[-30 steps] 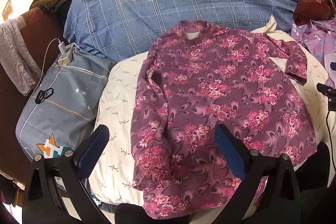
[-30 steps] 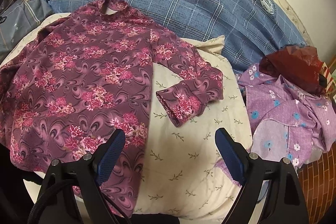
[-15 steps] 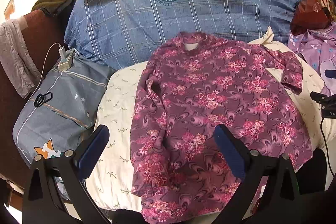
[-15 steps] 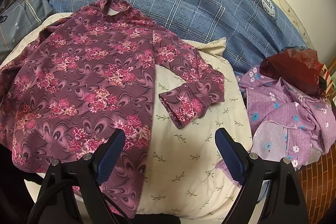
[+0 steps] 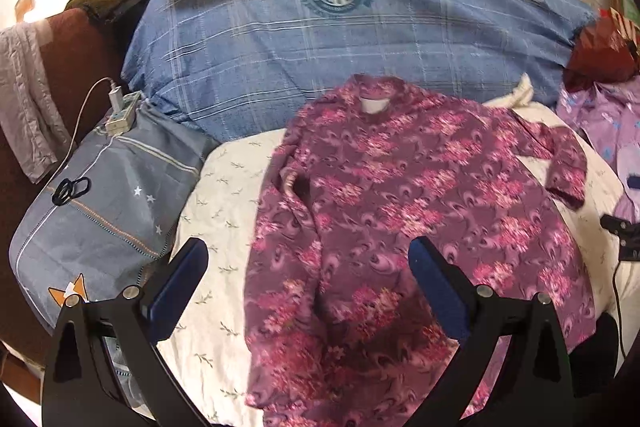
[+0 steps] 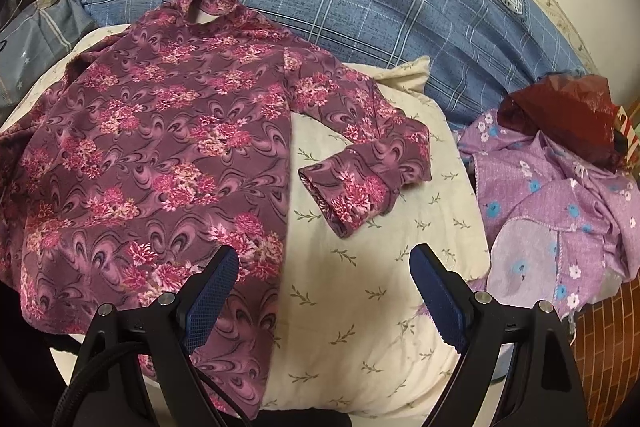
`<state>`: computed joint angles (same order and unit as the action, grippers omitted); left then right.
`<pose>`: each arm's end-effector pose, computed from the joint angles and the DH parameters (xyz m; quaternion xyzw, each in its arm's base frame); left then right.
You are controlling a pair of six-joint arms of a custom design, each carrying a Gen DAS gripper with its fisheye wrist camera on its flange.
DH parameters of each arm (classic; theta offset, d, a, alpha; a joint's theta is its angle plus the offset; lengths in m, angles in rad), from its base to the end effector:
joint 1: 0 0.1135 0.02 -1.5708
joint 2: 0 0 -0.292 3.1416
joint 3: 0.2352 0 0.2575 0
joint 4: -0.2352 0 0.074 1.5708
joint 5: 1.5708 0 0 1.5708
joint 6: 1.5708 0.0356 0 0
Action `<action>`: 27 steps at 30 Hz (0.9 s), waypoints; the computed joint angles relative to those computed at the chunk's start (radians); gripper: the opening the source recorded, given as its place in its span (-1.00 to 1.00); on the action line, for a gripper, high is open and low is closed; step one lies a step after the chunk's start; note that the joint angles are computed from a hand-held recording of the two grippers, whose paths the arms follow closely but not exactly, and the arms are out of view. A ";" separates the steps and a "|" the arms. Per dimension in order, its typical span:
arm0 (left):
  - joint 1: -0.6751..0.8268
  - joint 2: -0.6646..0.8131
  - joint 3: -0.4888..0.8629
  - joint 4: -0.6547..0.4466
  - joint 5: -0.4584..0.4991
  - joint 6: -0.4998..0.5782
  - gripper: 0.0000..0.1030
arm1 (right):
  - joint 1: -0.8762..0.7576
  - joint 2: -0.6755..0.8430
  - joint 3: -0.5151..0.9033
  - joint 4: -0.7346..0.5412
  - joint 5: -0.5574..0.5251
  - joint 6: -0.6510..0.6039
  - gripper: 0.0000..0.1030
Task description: Fold small clothes
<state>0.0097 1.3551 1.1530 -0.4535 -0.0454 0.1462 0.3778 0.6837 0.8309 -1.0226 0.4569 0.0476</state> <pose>0.3017 0.0045 0.3405 0.0512 0.8955 0.0547 0.4388 0.0991 0.0224 0.3127 -0.0744 0.9160 -0.1381 0.3694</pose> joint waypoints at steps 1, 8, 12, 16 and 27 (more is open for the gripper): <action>0.007 0.007 0.005 0.004 0.000 -0.003 0.96 | -0.021 0.000 -0.003 0.010 -0.015 -0.012 0.71; 0.076 0.075 0.058 0.034 0.007 -0.026 0.96 | -0.103 0.029 -0.022 0.073 -0.080 -0.047 0.71; 0.094 0.103 0.075 0.050 -0.006 -0.020 0.96 | -0.126 0.059 -0.031 0.107 -0.104 -0.057 0.71; 0.103 0.148 0.124 -0.002 -0.003 -0.009 0.96 | -0.184 0.085 -0.032 0.135 -0.167 -0.096 0.71; 0.139 0.454 0.579 -0.408 0.055 -0.015 0.96 | -0.953 0.393 0.178 0.156 -0.783 -0.336 0.70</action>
